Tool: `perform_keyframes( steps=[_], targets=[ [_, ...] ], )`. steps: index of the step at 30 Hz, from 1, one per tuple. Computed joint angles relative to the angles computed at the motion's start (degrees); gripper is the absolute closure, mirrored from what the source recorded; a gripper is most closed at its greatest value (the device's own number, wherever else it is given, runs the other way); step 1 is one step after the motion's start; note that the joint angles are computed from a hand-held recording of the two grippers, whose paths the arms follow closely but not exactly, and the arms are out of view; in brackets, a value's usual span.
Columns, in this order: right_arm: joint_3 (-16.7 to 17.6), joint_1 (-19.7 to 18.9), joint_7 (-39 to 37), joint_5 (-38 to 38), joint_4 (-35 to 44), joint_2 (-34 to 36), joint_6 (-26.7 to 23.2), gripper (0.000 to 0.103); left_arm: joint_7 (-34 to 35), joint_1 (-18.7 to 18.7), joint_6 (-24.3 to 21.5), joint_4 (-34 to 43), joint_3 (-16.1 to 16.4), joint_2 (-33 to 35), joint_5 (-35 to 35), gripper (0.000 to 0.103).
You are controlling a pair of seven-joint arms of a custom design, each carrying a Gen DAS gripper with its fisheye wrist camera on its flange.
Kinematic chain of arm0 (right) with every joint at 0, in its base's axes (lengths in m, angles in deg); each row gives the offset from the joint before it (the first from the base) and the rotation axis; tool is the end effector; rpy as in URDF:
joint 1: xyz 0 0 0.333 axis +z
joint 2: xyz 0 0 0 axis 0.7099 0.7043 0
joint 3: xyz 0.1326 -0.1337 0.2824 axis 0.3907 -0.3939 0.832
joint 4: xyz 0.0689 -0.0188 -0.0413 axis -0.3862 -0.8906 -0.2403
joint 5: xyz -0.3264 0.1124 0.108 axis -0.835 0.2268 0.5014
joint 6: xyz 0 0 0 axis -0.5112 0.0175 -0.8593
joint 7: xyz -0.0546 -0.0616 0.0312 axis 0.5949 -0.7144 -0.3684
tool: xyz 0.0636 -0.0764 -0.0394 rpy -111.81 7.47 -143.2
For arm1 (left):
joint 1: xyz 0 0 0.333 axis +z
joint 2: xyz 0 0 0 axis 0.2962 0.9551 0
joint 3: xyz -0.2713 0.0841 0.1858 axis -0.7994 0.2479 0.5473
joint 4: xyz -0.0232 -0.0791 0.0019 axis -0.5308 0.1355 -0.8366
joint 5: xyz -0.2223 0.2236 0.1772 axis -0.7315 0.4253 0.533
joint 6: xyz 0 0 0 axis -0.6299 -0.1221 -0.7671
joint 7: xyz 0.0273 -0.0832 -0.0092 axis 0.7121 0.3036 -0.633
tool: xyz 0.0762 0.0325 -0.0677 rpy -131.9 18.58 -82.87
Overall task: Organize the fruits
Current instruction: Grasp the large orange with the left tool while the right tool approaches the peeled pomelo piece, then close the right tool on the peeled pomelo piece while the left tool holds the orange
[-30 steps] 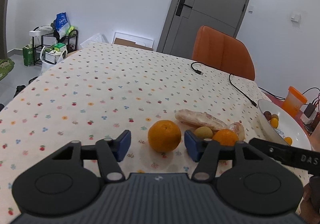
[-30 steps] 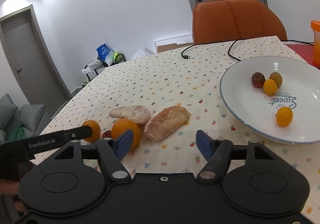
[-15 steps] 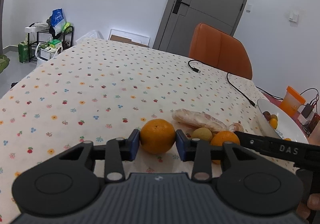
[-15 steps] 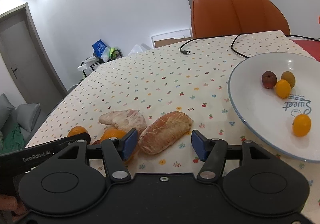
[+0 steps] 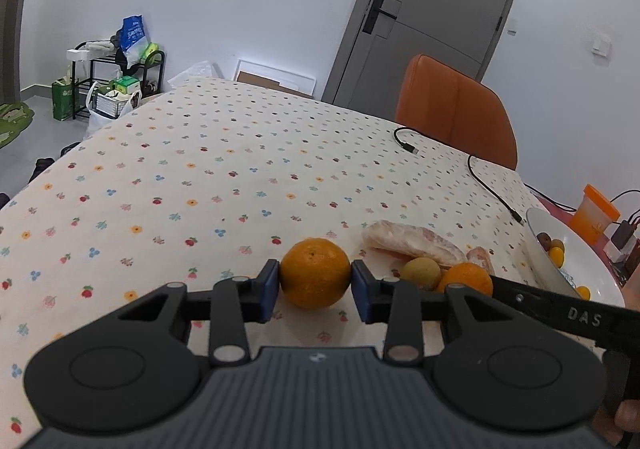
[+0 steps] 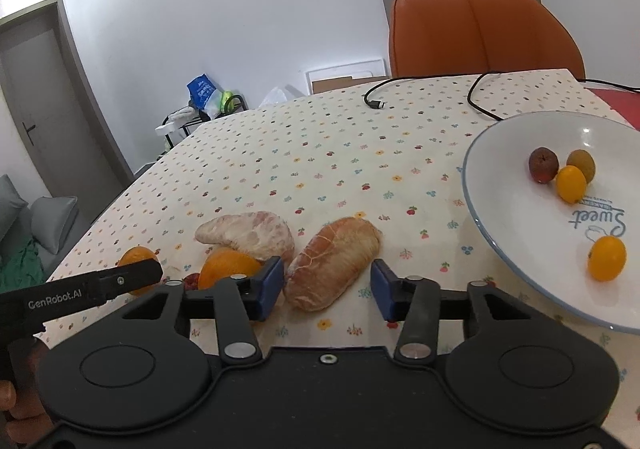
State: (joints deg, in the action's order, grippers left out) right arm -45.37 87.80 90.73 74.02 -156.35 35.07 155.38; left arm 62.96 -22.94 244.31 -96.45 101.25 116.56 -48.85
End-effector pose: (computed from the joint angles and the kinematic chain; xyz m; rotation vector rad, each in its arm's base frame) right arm 0.6779 0.4156 0.2185 -1.6429 1.4778 -0.5338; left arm 0.6548 -0.3285 0.2154 -1.8144 1.5880 -1.1632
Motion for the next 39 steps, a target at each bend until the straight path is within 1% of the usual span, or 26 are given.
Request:
perform_keyframes(
  steps=[4,6,8,11,15,17,20,22,23,24,25,26,28,32,39],
  targets=[
    [-1.8,1.8,0.2,1.1,-4.3,-1.8,1.2,0.061,-0.2,-0.9,0.1,-0.4,1.0,0.0,-1.3,0.066],
    [-1.0,1.5,-0.3,1.3,-5.6,-2.7,1.6,0.062,-0.2,-1.2,0.2,-0.3,1.4,0.1,-1.8,0.066],
    [-1.2,1.7,-0.7,1.7,-5.4,-2.7,1.1,0.062,-0.4,-1.2,0.2,-0.2,1.6,0.1,-2.2,0.066],
    [-1.4,1.5,-0.8,1.4,-3.4,-1.8,-0.3,0.062,-0.3,-1.2,0.5,-0.4,1.7,0.1,-2.7,0.066],
    [-1.6,0.8,0.1,-0.1,1.2,0.2,-3.1,0.061,-0.2,-1.1,0.3,-0.2,1.7,0.3,-2.8,0.066],
    [-2.0,0.4,1.0,-1.2,3.2,1.3,-3.9,0.06,-0.1,-1.1,0.2,-0.1,1.8,0.3,-2.9,0.066],
    [-1.1,-0.7,1.7,-3.4,6.0,2.4,-5.2,0.06,-0.2,-0.8,0.2,0.3,1.5,0.5,-2.7,0.066],
    [-1.4,-1.0,2.6,-4.7,8.0,3.4,-6.2,0.06,-0.3,-0.8,0.2,0.3,1.4,0.5,-2.6,0.066],
    [-1.9,-0.8,3.3,-5.2,8.5,3.7,-6.3,0.06,-0.3,-0.6,0.3,0.2,1.3,0.5,-2.5,0.066],
    [-2.1,-0.8,3.9,-5.7,8.8,3.9,-6.5,0.063,-0.2,-0.7,0.3,0.2,1.3,0.4,-2.5,0.066],
    [-1.5,-1.2,4.1,-6.3,8.6,3.7,-6.3,0.069,-0.2,-0.8,0.2,0.2,1.4,0.4,-2.6,0.066],
    [-0.4,-1.7,4.0,-6.9,8.2,3.3,-6.0,0.069,-0.2,-0.8,0.1,0.1,1.5,0.4,-2.6,0.066],
    [0.3,-1.8,4.3,-7.4,6.3,2.1,-5.1,0.07,-0.1,-1.0,0.2,-0.4,1.5,0.0,-2.4,0.066],
    [-0.4,-0.7,4.0,-6.6,1.2,0.0,-1.0,0.071,0.8,-1.5,1.3,-1.1,1.5,-0.4,-2.9,0.066],
    [0.0,0.7,-0.2,-1.9,-6.8,-3.9,5.2,0.071,3.1,-2.9,2.1,-1.3,1.7,-1.2,-5.0,0.066]
  ],
)
